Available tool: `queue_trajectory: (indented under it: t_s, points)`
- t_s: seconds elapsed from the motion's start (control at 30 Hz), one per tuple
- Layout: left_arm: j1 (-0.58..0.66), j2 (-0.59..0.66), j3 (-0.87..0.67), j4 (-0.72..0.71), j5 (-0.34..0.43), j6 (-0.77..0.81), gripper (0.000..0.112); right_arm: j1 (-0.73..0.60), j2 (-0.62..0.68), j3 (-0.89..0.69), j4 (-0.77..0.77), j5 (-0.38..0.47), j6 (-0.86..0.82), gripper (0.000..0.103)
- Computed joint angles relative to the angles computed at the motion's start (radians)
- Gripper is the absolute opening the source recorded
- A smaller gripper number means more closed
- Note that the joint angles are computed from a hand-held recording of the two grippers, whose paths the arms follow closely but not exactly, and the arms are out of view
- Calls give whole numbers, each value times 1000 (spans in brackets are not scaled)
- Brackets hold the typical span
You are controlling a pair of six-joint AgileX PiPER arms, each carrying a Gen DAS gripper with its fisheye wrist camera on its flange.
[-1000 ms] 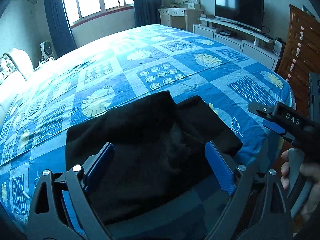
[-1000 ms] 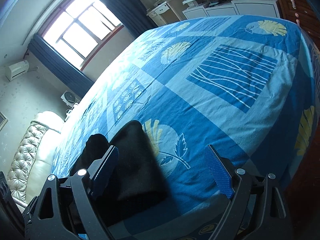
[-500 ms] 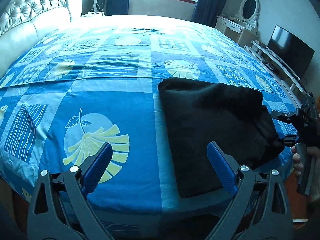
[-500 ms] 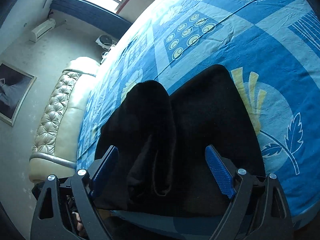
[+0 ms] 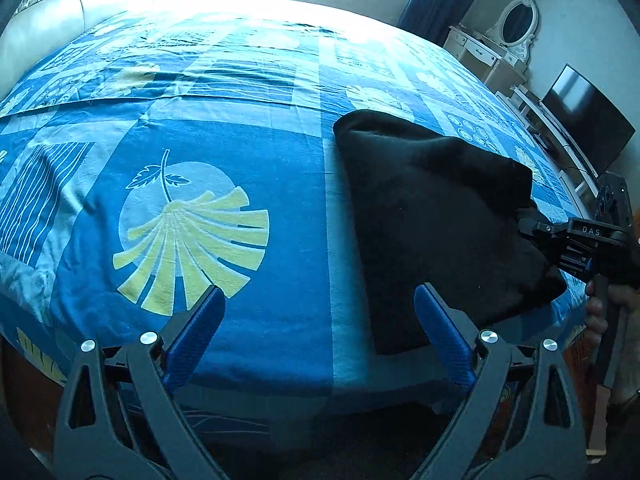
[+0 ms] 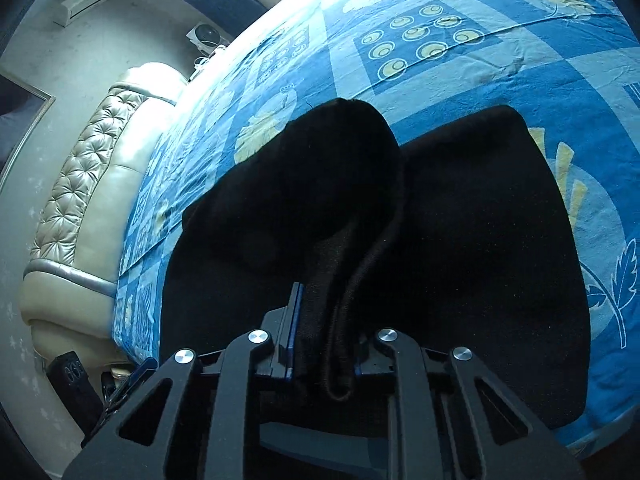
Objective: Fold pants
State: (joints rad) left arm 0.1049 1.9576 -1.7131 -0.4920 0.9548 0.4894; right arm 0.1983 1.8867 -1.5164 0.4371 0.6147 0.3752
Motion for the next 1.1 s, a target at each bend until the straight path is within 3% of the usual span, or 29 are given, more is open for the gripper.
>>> queue_trajectory:
  t_s: [0.27, 0.43, 0.6, 1.0, 1.1]
  points:
    - [-26, -7, -41, -55, 42, 26, 95, -52, -202, 148, -77, -63, 18, 14]
    - [-82, 18, -61, -42, 54, -12, 95, -118, -189, 273, -5, -82, -35, 14]
    - [-131, 37, -59, 39, 33, -54, 95, -176, -180, 397, 320, -166, -315, 14]
    - [-128, 35, -36, 40, 21, -47, 95, -206, -193, 463, 585, -180, -555, 15]
    - [-129, 31, -31, 44, 15, -48, 95, -215, -210, 492, 709, -173, -668, 27]
